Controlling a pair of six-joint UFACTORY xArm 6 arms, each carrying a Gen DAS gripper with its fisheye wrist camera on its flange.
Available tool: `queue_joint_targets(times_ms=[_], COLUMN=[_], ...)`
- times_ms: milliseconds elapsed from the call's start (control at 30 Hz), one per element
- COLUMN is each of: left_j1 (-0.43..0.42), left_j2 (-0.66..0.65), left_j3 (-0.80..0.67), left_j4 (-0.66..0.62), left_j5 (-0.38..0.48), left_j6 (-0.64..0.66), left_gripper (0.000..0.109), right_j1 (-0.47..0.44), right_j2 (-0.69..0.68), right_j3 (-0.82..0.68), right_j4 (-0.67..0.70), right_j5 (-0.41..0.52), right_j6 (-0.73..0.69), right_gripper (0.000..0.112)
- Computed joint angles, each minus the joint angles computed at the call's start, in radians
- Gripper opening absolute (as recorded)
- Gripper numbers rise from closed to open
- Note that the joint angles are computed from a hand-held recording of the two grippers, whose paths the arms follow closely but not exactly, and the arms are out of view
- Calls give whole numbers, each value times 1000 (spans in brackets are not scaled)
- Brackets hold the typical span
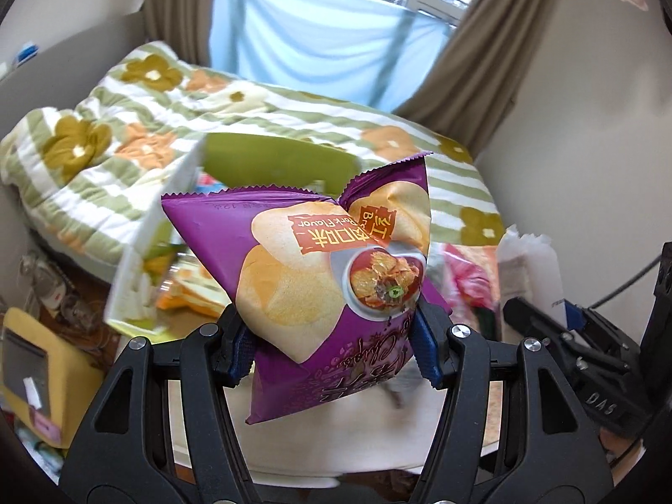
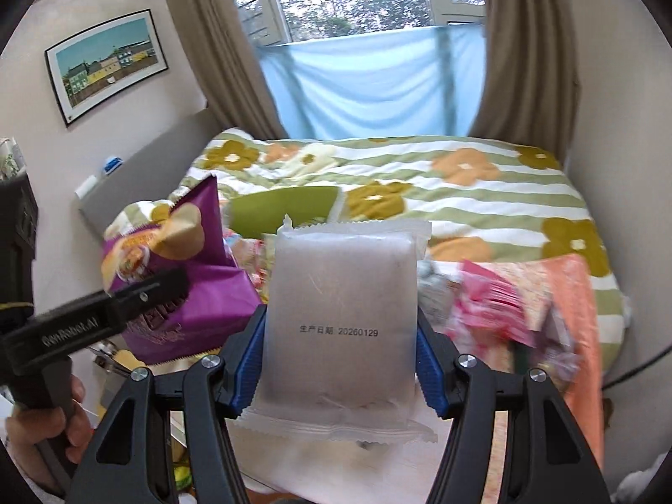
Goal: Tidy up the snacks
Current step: 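Drop the purple bag into the box with the left tool while the right tool holds the white packet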
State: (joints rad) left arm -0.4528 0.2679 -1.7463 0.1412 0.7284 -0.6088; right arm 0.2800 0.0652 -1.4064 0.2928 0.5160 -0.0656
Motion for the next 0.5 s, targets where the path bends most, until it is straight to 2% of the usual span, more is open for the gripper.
queue_joint_targets(times_ms=[233, 500], left_j1=[132, 212], left_j2=[59, 194], left_j3=[-32, -151], left_j4=[-141, -306], left_j5=[37, 133], left_j6=[203, 449], left_gripper=[57, 57], right_j1=[75, 140], right_j2=[204, 384], right_j3=[-253, -488], right_j4=[-51, -229], right_j5=[82, 210], right_j6=[79, 308], right_gripper=[58, 58])
